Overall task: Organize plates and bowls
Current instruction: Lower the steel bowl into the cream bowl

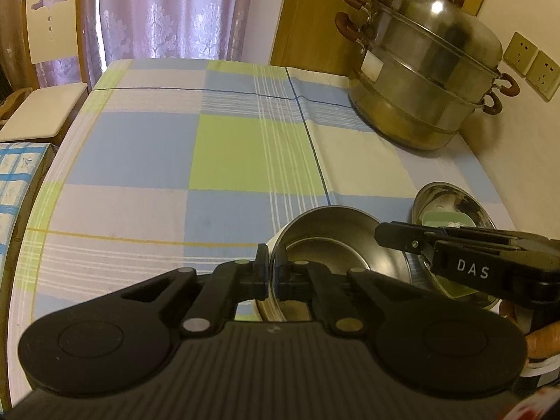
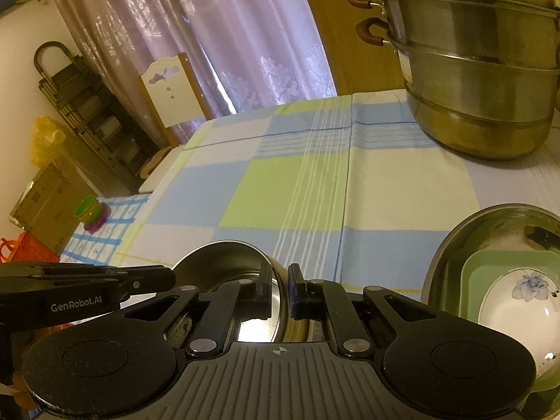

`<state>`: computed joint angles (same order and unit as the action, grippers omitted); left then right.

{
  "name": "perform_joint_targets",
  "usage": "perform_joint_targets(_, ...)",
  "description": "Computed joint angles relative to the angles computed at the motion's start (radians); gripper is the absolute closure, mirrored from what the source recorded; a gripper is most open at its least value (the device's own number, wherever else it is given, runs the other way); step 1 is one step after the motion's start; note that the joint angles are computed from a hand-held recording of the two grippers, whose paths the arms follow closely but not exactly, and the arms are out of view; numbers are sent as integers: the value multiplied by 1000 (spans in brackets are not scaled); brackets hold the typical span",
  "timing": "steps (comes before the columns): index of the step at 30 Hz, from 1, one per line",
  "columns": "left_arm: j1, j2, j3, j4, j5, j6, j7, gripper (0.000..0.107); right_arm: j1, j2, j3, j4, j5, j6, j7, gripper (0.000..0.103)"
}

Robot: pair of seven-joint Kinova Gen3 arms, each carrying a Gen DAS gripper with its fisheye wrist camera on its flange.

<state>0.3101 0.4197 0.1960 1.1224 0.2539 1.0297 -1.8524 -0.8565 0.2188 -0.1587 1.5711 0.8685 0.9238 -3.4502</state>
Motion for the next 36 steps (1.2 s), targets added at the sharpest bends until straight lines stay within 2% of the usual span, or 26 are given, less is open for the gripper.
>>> perform_joint_targets(6,12,-11,-7,4,-19,-5,17,103,10,-15,-1,2,-41,1,-26,92)
perform_joint_targets(10,8,-7,-4,3,-18,-2,12,98,-1,-29,-8,39,4,-8,-95,92)
perform_joint_targets(14,9,9,-2,-13,-18,18,10,99,10,-42,-13,87,31,-57,-187,92)
perform_joint_targets(17,16,6,-3,-3,-24,8,6,99,19,-45,-18,100,39,-67,-211,92)
perform_joint_targets(25,15,0,-2,-8,-23,18,14,99,44,-55,-29,89,-7,-71,-186,90)
perform_joint_targets(28,7,-22,2,10,-10,8,3,99,35,-59,-35,76,-7,-34,-190,80)
perform_joint_targets(30,1,-37,4,23,0,5,-3,99,27,-67,-40,73,0,-14,-205,68)
perform_joint_targets(32,-2,-55,2,34,6,11,1,98,17,-80,-48,76,17,6,-239,63)
perform_joint_targets(36,10,-95,-9,61,-20,24,19,95,10,-101,-77,60,0,65,-257,62)
